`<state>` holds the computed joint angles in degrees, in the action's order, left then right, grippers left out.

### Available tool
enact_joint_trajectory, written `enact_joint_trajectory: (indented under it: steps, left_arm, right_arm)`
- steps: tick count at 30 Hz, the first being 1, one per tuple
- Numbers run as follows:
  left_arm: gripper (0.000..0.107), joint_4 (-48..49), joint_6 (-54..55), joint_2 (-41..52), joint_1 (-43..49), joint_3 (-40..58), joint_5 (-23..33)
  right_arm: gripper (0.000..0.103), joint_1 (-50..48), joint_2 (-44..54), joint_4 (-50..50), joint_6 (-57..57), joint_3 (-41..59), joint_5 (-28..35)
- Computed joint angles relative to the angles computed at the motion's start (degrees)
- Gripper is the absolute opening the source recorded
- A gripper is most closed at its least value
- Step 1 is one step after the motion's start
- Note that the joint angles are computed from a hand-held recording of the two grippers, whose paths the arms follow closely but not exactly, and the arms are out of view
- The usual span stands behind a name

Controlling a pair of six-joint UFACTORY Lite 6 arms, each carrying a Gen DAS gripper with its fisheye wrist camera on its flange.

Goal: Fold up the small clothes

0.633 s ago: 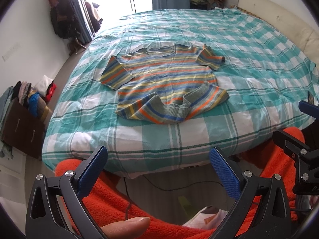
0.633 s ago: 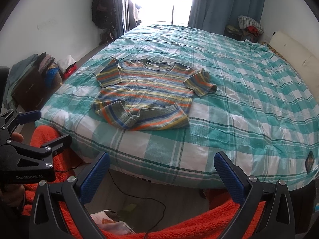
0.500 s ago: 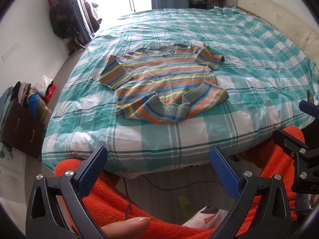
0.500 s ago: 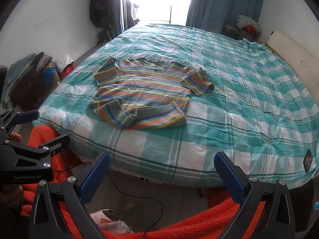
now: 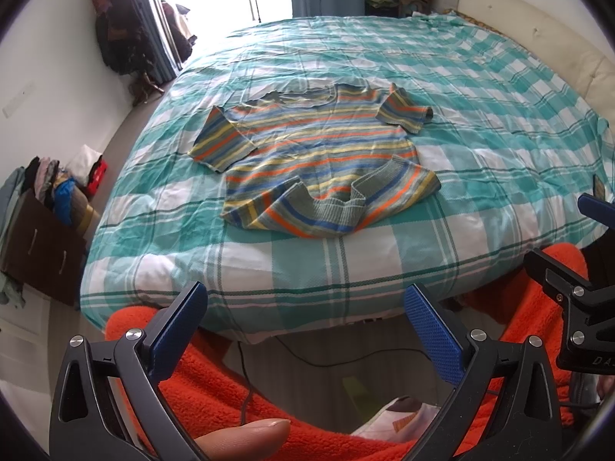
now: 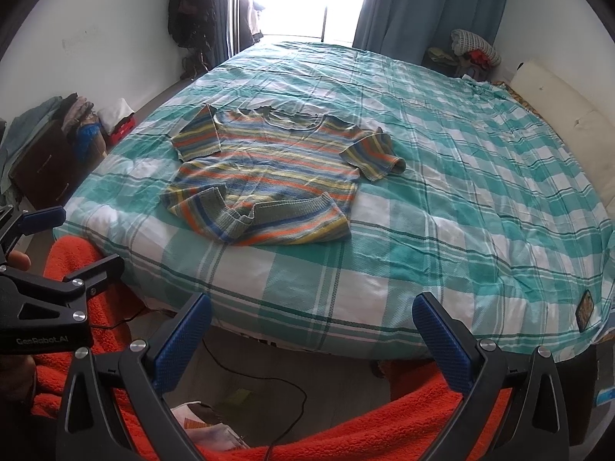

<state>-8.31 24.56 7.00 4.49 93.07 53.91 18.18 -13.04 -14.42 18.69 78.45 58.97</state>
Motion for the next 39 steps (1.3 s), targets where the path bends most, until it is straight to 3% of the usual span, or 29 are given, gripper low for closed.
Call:
enact_joint_trajectory:
  steps: [39]
  left_arm:
    - [0.102,0.2,-0.3,0.5,-0.1,0.8,0.5]
  right_arm:
    - [0.103,0.3,0.2,-0.3,0.2,-0.1,0.3]
